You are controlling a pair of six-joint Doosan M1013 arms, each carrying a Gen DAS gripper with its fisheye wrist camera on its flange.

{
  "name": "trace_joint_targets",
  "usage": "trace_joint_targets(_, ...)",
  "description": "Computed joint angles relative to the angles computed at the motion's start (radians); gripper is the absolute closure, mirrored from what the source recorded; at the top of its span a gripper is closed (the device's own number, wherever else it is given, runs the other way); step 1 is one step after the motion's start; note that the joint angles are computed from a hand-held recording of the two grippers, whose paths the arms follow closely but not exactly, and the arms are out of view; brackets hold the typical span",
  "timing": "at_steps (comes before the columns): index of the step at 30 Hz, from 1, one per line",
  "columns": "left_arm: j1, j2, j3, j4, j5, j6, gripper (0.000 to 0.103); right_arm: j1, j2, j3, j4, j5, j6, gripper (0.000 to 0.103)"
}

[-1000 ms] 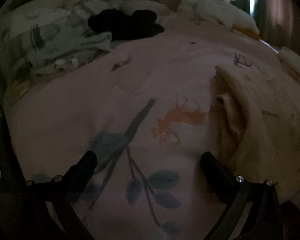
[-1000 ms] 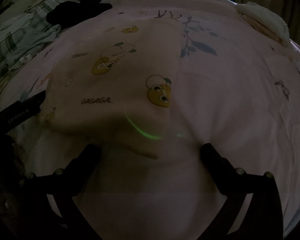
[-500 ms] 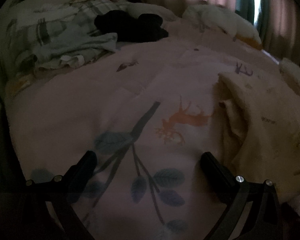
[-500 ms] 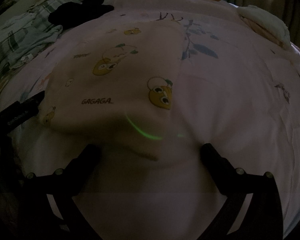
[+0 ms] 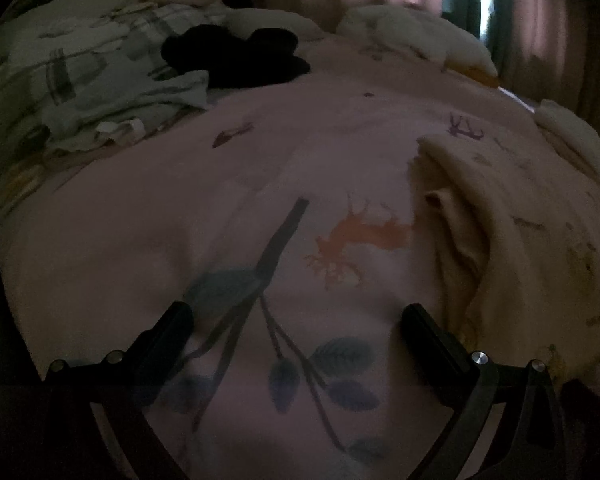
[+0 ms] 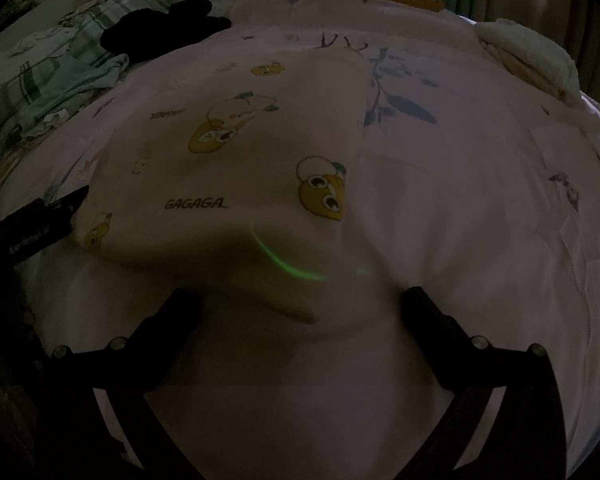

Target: Fold small clothes

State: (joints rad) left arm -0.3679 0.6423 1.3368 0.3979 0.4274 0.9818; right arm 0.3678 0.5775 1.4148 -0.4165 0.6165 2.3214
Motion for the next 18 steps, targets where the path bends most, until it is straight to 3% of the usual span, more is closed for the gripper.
trace_joint_targets(5, -0.010, 0.005, -0.007, 0.062, 0.013, -0.004, 0.000, 0.001, 0.000, 0.001, -0.005, 0.000, 0.005, 0.000)
trace_joint_targets(12, 0.003, 0.008, -0.019, -0.088, 0.012, 0.175, 0.000, 0.001, 0.001, 0.000, -0.005, -0.001, 0.004, 0.000)
trace_joint_targets(18, 0.003, 0.015, -0.029, -0.131, 0.014, 0.260, 0.000, 0.001, 0.000, 0.002, -0.011, -0.007, 0.005, 0.000)
